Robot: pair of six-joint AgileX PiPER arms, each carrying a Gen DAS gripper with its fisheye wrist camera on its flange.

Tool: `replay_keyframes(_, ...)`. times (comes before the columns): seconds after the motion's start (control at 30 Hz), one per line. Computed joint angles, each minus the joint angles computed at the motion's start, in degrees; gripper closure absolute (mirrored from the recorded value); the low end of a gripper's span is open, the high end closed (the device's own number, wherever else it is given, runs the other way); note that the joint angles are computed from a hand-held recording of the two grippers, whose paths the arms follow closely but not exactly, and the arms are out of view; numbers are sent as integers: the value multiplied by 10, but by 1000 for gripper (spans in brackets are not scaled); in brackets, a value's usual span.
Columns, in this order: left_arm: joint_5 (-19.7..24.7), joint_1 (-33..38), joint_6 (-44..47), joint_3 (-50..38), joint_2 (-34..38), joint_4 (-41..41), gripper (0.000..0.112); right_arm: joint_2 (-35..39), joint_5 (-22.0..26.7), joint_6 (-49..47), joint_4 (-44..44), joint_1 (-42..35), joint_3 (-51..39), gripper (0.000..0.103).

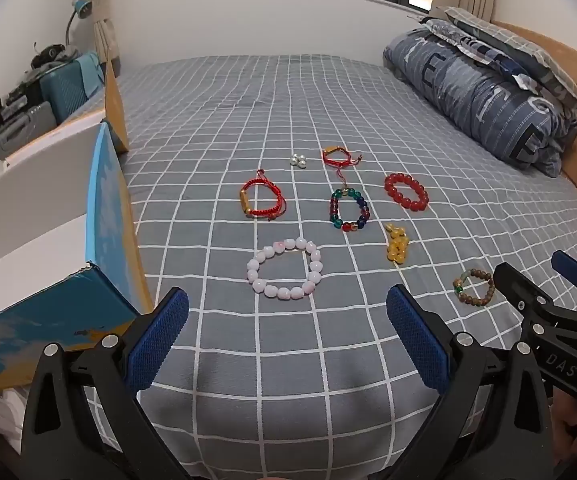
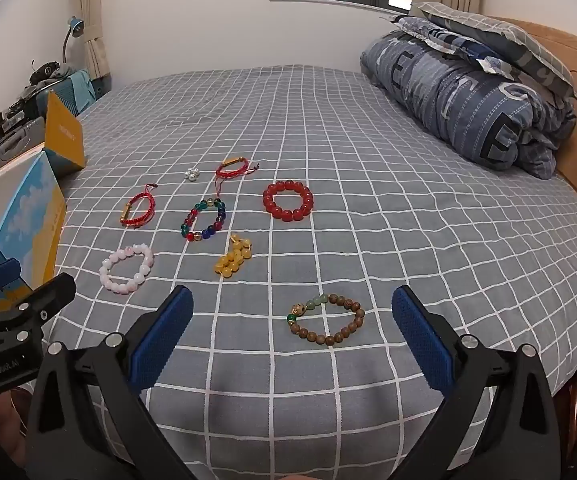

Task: Organize jewelry

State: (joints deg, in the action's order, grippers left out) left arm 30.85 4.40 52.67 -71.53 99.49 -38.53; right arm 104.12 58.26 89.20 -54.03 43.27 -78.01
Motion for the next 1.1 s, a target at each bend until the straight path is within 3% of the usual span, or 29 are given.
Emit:
replay_keyframes(0.53,8,6,-14,-9,2,12,15,2,4,1,1,2,-4,7)
replay_keyframes(1.1,-16,-5,-11,7,-3,12,15,7,8,1,-1,5,-10,9)
